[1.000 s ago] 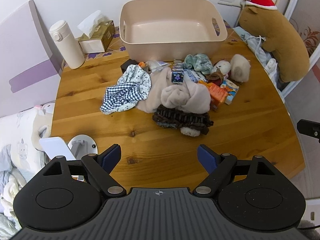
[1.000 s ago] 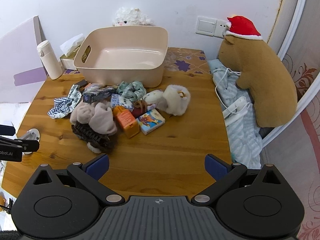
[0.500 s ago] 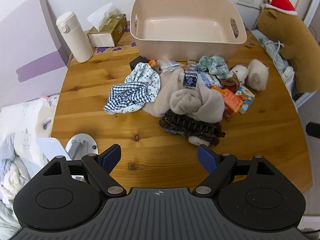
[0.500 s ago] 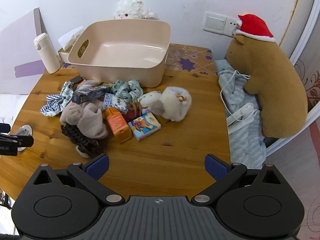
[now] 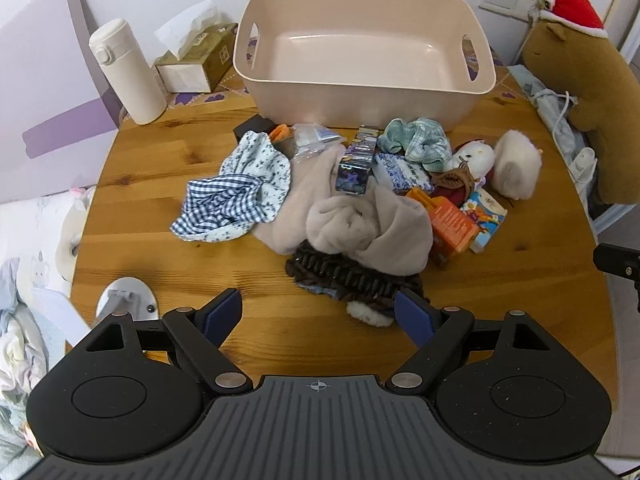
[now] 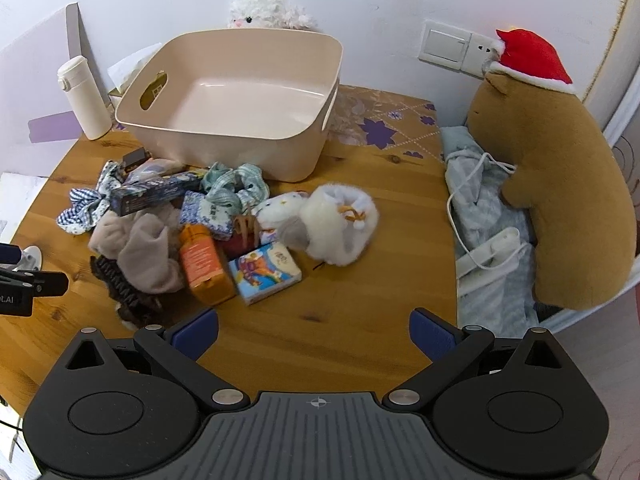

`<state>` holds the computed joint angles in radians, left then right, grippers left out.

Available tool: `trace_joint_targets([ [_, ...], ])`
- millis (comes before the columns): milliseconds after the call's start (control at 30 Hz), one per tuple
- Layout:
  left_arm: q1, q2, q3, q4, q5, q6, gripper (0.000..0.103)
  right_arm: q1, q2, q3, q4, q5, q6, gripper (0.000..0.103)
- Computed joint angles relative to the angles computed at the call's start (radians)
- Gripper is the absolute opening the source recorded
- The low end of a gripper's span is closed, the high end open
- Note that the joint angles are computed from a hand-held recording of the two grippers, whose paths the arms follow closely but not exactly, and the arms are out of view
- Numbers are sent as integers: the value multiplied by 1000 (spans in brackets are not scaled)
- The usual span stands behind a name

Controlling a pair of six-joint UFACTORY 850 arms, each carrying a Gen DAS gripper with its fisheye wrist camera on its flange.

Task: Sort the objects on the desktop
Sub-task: 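Move both tools toward the pile of items on the table, then grasp the dark brown scrunchie with the left tool while the right tool grasps the white plush slipper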

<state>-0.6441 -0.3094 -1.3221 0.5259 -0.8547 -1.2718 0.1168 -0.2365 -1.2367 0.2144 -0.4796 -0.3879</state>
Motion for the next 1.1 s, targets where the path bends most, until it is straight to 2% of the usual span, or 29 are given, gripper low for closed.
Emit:
trace_joint_targets([
  [500, 13, -156, -117, -80, -3, -46, 85, -52, -177, -128, 171, 41, -346, 103],
  [633, 24, -170, -116, -115, 29, -95, 85, -51, -226, -168, 174, 50, -393, 103],
  [733, 32, -192, -133, -138, 20, -118, 85, -58, -237, -162, 340, 109, -575, 103],
  [767, 35, -199, -139, -143, 15, -128, 85, -54, -245, -166, 341, 124, -590, 103],
  [800, 37, -203, -142, -144, 17, -140, 85, -50, -258, -178, 300, 130, -564, 101],
  [867, 42, -211, -145, -141, 24, -169, 85, -50, -280, -201, 321, 119, -588, 91],
  [1000, 53, -234, -162, -151, 23, -167, 85, -43, -333, -255, 254, 75, -523, 91],
  [1100, 59, -246, -168, -155, 25, -162, 85, -33, -358, -275, 187, 75, -456, 91],
])
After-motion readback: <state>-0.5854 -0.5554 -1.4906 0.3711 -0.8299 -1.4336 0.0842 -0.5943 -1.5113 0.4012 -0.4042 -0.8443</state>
